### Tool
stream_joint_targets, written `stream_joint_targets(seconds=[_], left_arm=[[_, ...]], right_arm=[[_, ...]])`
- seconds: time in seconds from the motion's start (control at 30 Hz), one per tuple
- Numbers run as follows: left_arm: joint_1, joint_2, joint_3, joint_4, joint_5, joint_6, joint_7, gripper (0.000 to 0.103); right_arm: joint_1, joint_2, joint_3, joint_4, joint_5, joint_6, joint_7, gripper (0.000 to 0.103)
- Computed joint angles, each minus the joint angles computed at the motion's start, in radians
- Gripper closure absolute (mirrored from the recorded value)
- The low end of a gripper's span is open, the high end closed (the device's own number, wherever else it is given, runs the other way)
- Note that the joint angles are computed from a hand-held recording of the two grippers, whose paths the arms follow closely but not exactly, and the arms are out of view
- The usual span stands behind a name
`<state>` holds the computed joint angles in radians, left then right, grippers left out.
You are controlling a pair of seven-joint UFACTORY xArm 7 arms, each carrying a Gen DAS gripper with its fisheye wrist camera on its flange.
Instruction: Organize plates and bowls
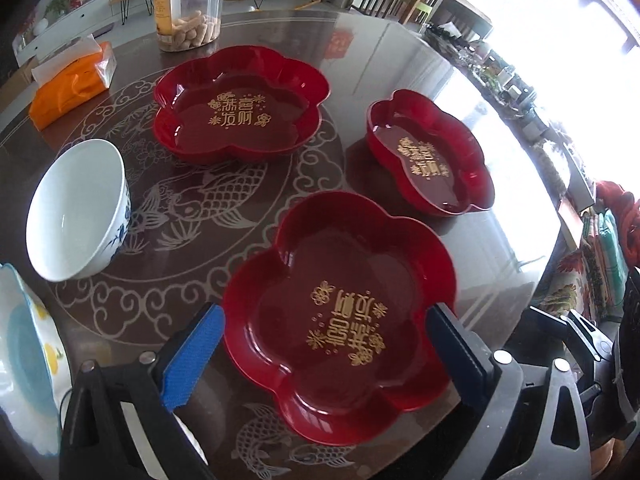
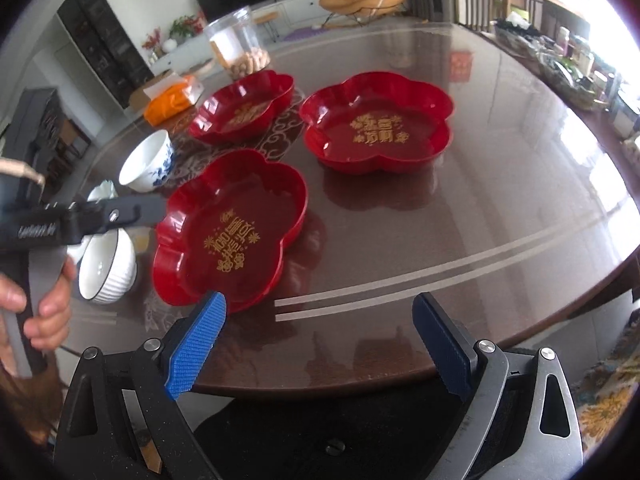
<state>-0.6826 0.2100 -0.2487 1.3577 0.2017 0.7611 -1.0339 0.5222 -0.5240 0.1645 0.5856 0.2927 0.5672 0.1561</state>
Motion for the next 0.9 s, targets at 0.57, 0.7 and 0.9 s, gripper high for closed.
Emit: stream_joint_targets(seconds=[0.57, 0.7, 0.9], left_arm=[[0.015, 0.102, 0.022, 0.091, -0.057, 0.093, 0.212, 0.038], [0.008, 0.131, 0.023, 0.125, -0.046, 0.154, 0.236, 0.038], [-0.017, 0.127, 0.026, 0.109, -0.033, 0.174, 0.238, 0.061]], right_arm=[[-0.007, 0.258, 0.026, 0.108, 0.043, -0.071, -0.02, 0.01], [-0.013, 0.278, 0.03, 0.108, 0.028, -0.077, -0.011, 0.011], [-0.002, 0.286, 0.014, 0.108, 0.067, -0.083, -0.051, 0.089]])
